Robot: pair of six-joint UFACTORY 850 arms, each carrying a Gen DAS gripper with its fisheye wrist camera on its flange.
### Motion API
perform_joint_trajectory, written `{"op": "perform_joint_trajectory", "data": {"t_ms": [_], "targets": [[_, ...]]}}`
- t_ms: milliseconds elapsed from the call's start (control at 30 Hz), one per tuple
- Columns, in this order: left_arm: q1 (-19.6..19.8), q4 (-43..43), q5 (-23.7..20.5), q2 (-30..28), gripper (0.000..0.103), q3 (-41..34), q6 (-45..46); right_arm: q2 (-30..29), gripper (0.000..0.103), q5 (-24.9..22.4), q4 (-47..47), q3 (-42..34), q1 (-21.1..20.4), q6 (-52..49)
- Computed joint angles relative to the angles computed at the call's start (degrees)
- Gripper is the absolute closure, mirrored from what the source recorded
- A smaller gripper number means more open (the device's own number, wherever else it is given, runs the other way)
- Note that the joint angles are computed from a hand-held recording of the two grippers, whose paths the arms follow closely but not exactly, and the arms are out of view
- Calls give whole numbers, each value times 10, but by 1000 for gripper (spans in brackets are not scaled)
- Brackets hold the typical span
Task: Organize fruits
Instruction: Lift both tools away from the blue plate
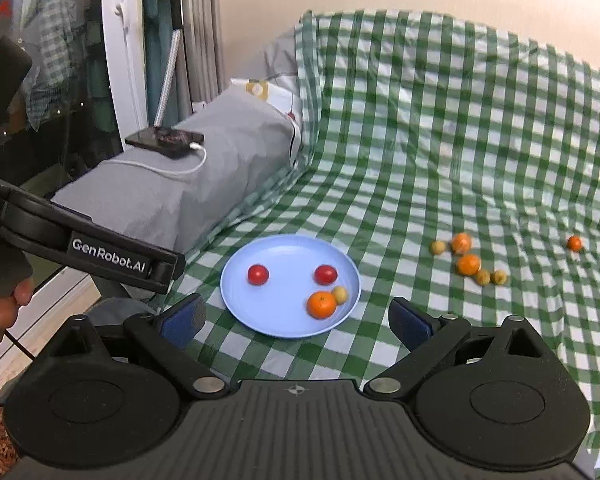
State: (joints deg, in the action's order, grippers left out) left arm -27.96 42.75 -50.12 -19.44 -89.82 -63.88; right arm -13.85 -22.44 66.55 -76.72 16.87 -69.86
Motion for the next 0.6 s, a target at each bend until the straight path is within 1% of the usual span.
{"op": "perform_joint_trajectory", "data": {"t_ms": [300,600], "targets": [[-13,11,-7,6,0,1,-9,23,5,10,60,25,-1,-57],[-11,8,-9,2,0,-4,-4,18,5,15,52,21,0,-32]]}}
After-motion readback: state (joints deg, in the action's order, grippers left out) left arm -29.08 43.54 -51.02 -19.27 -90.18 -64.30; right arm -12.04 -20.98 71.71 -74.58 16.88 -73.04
